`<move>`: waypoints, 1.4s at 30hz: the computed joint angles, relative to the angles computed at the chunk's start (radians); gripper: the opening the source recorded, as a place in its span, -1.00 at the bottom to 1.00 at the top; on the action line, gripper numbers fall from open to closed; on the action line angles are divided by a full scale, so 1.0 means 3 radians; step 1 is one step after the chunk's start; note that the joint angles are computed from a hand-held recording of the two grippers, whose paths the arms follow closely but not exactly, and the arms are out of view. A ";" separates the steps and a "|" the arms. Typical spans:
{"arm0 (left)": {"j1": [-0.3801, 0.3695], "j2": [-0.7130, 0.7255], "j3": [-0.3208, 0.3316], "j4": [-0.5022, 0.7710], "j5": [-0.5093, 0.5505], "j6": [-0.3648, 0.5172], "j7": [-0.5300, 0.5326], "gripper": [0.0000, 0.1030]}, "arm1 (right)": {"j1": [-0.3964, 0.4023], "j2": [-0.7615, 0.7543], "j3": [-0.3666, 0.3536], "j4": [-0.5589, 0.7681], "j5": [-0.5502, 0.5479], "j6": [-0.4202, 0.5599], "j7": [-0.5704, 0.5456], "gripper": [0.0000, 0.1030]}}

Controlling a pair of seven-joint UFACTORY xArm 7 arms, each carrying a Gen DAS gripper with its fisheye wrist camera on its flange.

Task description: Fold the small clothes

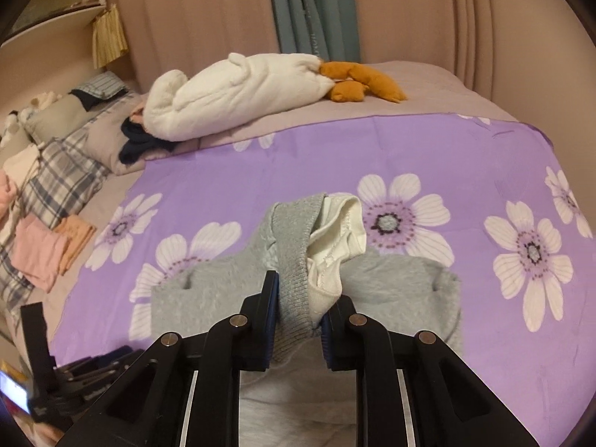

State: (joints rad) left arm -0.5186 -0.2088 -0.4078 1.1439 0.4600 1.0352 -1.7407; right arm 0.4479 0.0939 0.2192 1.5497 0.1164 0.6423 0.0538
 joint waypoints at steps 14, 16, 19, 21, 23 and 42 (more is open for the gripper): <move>-0.0111 0.0422 0.0205 0.0219 -0.0059 0.0030 0.0191 -0.29 | -0.0151 -0.0120 -0.0085 -0.0361 0.0053 -0.0020 0.0231 -0.60; -0.0126 0.0442 0.0222 0.0235 -0.0064 0.0046 0.0200 -0.29 | -0.0157 -0.0106 -0.0091 -0.0394 -0.0013 -0.0001 0.0314 -0.60; -0.0137 0.0465 0.0247 0.0238 -0.0071 0.0027 0.0213 -0.29 | -0.0170 -0.0112 -0.0092 -0.0473 -0.0025 0.0003 0.0354 -0.60; -0.0142 0.0461 0.0260 0.0218 -0.0080 0.0001 0.0203 -0.28 | -0.0177 -0.0100 -0.0093 -0.0491 -0.0036 0.0021 0.0374 -0.60; -0.0141 0.0456 0.0268 0.0200 -0.0095 -0.0028 0.0204 -0.28 | -0.0184 -0.0075 -0.0094 -0.0484 -0.0023 0.0052 0.0387 -0.60; -0.0110 0.0445 0.0281 0.0160 -0.0160 -0.0099 0.0287 -0.25 | -0.0162 0.0198 -0.0114 -0.0362 -0.0210 0.0289 0.0575 -0.60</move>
State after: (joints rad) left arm -0.5517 -0.0753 -0.3234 1.1919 0.4120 1.0056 -1.6546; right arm 0.3993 0.1533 0.1849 1.4410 0.0533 0.7289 0.2265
